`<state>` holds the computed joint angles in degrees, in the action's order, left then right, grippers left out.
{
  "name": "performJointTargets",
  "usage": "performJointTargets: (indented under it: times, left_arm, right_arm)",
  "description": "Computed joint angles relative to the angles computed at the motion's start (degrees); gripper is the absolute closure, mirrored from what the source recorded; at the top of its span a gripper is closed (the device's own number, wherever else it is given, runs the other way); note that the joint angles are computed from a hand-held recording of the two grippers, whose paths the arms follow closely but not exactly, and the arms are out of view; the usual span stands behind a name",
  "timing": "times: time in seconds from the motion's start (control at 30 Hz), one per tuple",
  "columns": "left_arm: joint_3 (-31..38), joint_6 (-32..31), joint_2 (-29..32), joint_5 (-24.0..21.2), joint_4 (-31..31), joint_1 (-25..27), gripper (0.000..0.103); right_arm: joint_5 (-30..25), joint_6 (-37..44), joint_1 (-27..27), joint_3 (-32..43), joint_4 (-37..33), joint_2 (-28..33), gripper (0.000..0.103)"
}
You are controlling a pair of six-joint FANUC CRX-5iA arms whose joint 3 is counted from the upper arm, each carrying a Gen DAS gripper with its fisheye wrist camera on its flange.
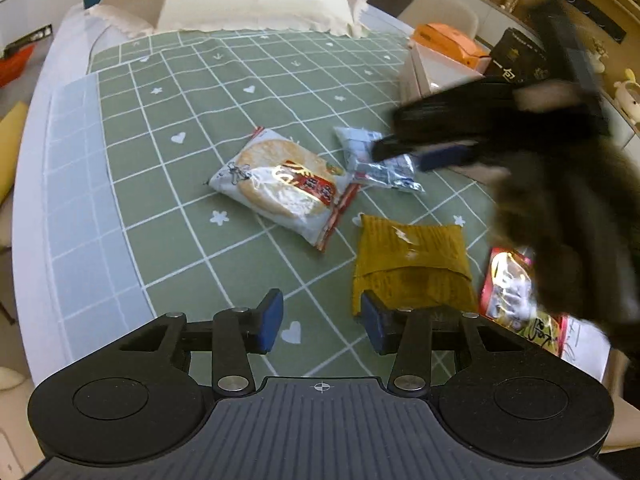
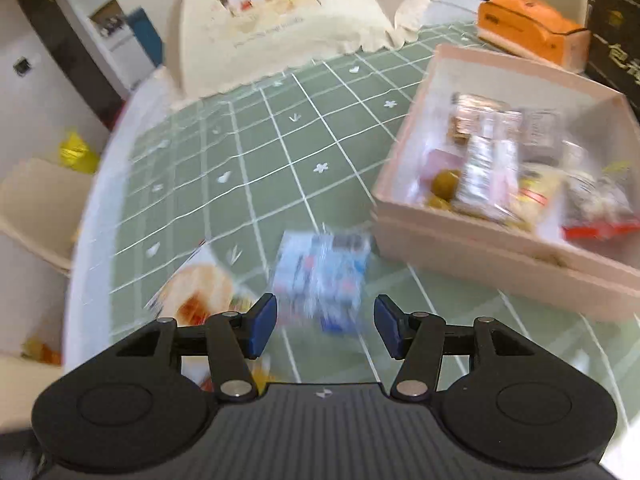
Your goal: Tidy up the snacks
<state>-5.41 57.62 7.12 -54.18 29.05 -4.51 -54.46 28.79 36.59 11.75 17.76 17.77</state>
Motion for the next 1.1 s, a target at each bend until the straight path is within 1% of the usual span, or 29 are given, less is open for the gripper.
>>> performJointTargets:
  times: [0.03,0.07,0.1,0.13,0.17,0.2,0.23,0.27,0.3,0.33,0.4,0.5,0.57,0.6,0.63,0.7,0.77,0.8,0.83,0.87,0.9,0.93,0.97,1.03,1.1]
  left_arm:
    - [0.4,0.5,0.2,-0.9,-0.1,-0.1,0.055]
    - [0.8,0.9,0.6,-1.8,-0.1,-0.2,0.055]
    - [1.0,1.3,0.8,-2.6,-0.1,-0.3,0.055]
    - [1.0,1.3,0.9,-3.1,0.0,-0.4,0.055]
    - [1.2,1.2,0.9,-3.6,-0.1,-0.5,0.055]
    - [1.3,1.0,1.1,-3.9,-0.2,-0.7,0.056]
    - [1.5,0.8,1.3,-4.2,-0.3,-0.9,0.057]
    - [1.8,0.6,1.6,-4.4,-0.4,-1.2,0.058]
    - [1.8,0.5,1.7,-4.5,-0.3,-1.4,0.06]
    - [1.9,0.4,1.8,-4.5,-0.3,-1.7,0.062]
    - [2.0,0.1,2.1,-4.0,-0.7,-2.2,0.063]
    - [2.9,1.2,2.6,-3.0,-2.6,-2.6,0.064]
    - [4.0,2.7,3.0,-2.2,-4.7,-2.6,0.067]
    - [4.6,3.9,2.9,-1.8,-6.4,-2.6,0.071]
    - [5.3,5.0,2.9,-1.5,-8.1,-2.4,0.072]
    - [5.6,5.8,2.7,-1.1,-8.8,-1.6,0.072]
    - [5.6,6.5,2.1,-0.5,-9.6,-1.0,0.072]
    - [5.5,6.8,1.7,-0.2,-10.0,-0.7,0.072]
    - [5.4,7.0,1.3,0.0,-10.2,-0.4,0.072]
    - [5.4,7.1,1.1,-0.1,-10.2,0.0,0.072]
    - [5.3,7.4,0.7,-0.1,-10.3,0.2,0.072]
    - [5.0,7.4,0.3,0.0,-10.3,0.4,0.072]
    - [4.8,7.3,0.2,0.1,-10.2,0.7,0.072]
    - [4.5,7.3,-0.3,0.0,-9.9,1.1,0.072]
    - [4.0,7.1,-0.8,-0.2,-9.5,1.5,0.072]
  right_arm:
    - [-2.1,1.2,-0.1,3.0,0.2,2.7,0.049]
    - [-3.7,3.0,-0.1,5.3,0.2,5.0,0.047]
    - [-3.0,3.7,0.0,5.2,0.7,5.5,0.046]
    - [-2.5,4.7,0.2,4.9,1.5,5.7,0.048]
    - [-3.0,6.4,0.6,4.8,2.1,5.7,0.052]
    - [-3.3,7.6,0.9,4.2,2.8,5.4,0.063]
    - [-3.4,9.0,1.4,2.7,3.8,4.4,0.071]
    - [-3.4,9.7,1.9,1.0,4.7,3.1,0.076]
    - [-3.9,10.4,2.1,-0.3,5.1,2.0,0.09]
    - [-4.9,11.5,2.3,-1.4,4.7,1.0,0.093]
    - [-6.1,12.9,2.7,-4.1,2.9,-1.6,0.093]
    - [-4.5,12.6,4.6,-10.0,3.0,-6.5,0.093]
    - [-3.0,13.5,5.5,-11.2,1.1,-8.1,0.093]
    - [-1.9,14.6,5.8,-11.2,-0.6,-8.5,0.093]
    - [-1.3,15.8,5.9,-11.0,-2.1,-8.7,0.093]
    - [0.2,16.7,6.3,-10.5,-2.7,-8.6,0.093]
    - [3.4,13.6,6.2,-11.5,-0.7,-9.0,0.087]
    - [4.6,11.5,5.7,-11.6,0.4,-8.8,0.076]
    - [5.8,8.2,5.1,-11.8,2.3,-8.4,0.061]
    - [6.7,3.8,4.3,-11.8,5.1,-7.6,0.053]
    - [6.8,1.4,3.7,-11.1,6.5,-6.5,0.044]
    - [5.8,-0.6,2.7,-9.1,7.1,-4.4,0.044]
    - [4.5,-0.6,1.8,-6.4,6.0,-2.5,0.044]
    - [3.0,1.7,0.3,-1.8,2.2,0.7,0.044]
    - [-1.8,2.3,0.3,4.0,3.1,5.3,0.044]
